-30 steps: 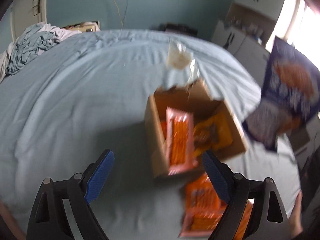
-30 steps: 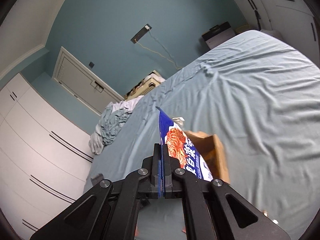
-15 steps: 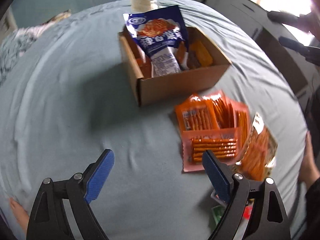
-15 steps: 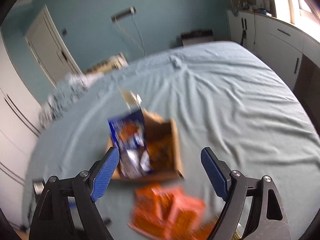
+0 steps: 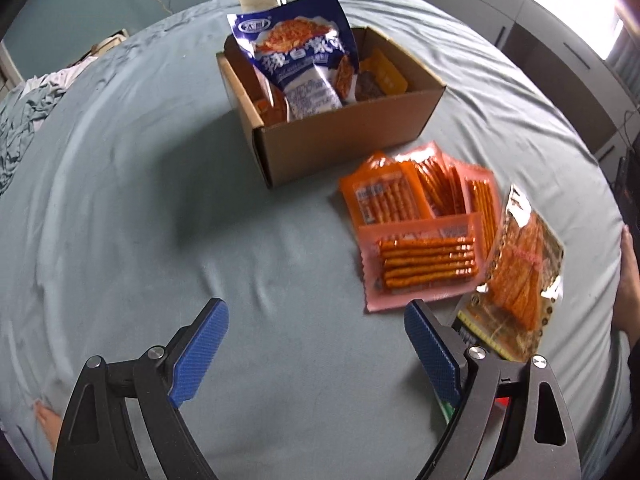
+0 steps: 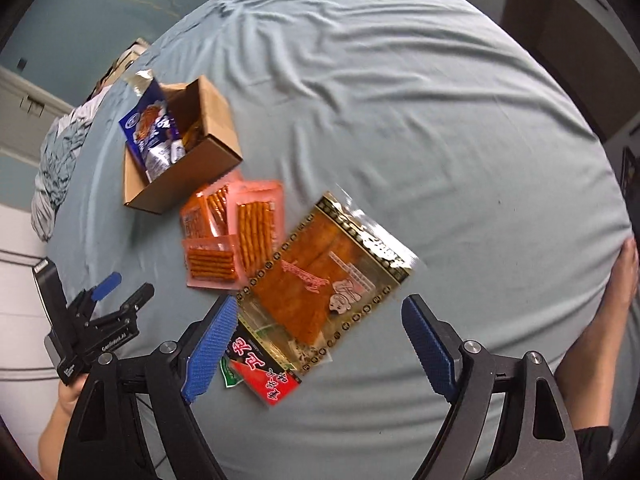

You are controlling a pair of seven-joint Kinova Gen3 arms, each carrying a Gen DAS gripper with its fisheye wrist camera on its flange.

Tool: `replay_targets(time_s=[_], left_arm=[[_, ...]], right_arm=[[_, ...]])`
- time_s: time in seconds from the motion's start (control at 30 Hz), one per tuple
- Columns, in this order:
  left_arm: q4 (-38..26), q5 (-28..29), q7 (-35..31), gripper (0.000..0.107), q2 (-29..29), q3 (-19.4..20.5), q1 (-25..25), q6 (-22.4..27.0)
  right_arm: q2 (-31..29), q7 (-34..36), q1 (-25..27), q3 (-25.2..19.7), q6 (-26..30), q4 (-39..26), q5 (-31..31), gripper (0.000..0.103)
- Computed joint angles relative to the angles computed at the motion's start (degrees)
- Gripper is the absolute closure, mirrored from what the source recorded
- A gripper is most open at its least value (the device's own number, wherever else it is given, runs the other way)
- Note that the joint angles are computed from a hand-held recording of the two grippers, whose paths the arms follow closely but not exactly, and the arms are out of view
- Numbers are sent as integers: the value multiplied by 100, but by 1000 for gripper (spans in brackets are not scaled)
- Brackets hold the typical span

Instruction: Organize snacks

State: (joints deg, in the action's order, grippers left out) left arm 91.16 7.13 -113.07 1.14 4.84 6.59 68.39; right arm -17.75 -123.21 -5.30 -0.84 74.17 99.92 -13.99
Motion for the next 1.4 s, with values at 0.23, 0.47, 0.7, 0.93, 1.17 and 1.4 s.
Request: replay_targets(time_s=[0.23,0.47,0.7,0.93,1.17,1.4], left_arm=[[-31,32,-309,17,-173,-31,-14,-19],[52,-218,-231,17,-18,96,142,-60],[41,-188,-200,17,146,76,158,-9],[-22,-60,-33,17,456,82,145,125],[-196,296,315,17,897,209,293,184],[-221,102,429,17,1069,339,606,27]], right_arm=[[544,609,-25,231,49,141,-398,19],[779,1013,-49,82,-166,326,-359,19],[1060,1251,-62,40,-314,491,-440,19],[1282,1498,-132,-48,-455,590,-573,19],[1324,1633,-196,-93,-558,662,-563,19],[1353,1977,-49,77,-611,871,-855,19]])
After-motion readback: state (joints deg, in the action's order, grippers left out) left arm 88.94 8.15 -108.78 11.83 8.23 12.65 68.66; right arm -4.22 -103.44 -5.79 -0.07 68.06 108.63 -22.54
